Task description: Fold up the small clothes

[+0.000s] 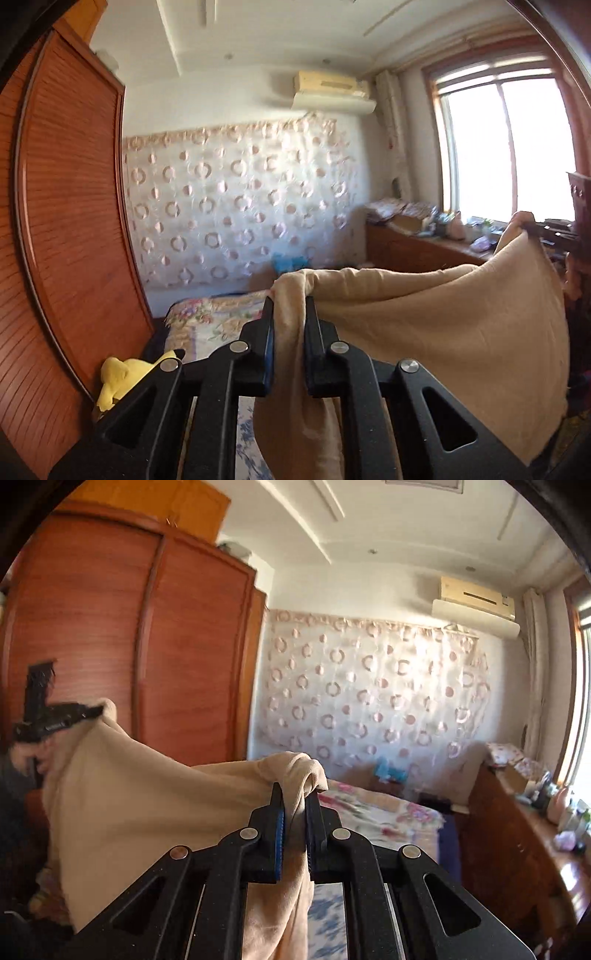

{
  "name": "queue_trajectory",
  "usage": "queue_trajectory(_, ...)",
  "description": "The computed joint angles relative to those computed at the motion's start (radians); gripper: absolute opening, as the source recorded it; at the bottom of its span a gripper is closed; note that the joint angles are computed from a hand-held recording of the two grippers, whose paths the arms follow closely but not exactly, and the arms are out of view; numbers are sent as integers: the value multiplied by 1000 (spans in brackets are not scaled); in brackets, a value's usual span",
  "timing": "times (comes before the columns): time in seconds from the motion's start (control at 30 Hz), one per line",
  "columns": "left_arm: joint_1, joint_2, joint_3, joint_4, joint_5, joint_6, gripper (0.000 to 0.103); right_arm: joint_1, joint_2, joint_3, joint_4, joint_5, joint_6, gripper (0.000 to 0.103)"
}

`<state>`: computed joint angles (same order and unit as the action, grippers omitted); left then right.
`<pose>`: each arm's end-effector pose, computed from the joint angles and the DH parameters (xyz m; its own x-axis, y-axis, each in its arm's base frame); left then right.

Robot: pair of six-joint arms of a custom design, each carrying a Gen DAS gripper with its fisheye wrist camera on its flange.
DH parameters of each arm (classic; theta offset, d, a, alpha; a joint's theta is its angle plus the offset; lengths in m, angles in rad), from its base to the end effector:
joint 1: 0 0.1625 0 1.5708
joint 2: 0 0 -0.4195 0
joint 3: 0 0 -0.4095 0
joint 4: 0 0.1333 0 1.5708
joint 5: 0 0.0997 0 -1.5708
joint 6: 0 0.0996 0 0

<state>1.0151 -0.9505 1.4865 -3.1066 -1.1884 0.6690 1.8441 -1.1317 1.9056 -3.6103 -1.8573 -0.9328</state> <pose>-0.2390 -0.7080 0.3287 -0.5714 0.4595 -0.6800 0.8152 0.2220 -0.5349 0.2611 -0.5419 0.3224 -0.5283 -0.2320 0.8167 -0.8487 0.1728 -0.4999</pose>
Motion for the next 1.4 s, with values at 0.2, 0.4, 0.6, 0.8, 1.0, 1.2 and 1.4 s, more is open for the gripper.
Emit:
queue_trajectory(0.2,148,390,-473,289,71,-13,36,-105,342,-485,254,-198,41,22)
queue_trajectory(0.4,195,433,-461,377,67,-30,74,-201,494,-633,370,-303,142,30)
queue_trajectory(0.6,191,357,-316,366,57,-36,78,-233,467,-617,460,-268,182,37)
queue_trajectory(0.8,205,321,-264,362,51,-55,78,-273,352,-498,481,-212,218,39)
queue_trajectory(1.0,207,291,-205,365,52,-95,78,-284,287,-370,427,-209,270,39)
queue_trajectory(1.2,209,228,-86,312,46,-131,78,-294,236,-246,388,-174,340,39)
queue_trajectory(1.4,220,185,12,293,48,-145,78,-314,216,-141,322,-170,340,39)
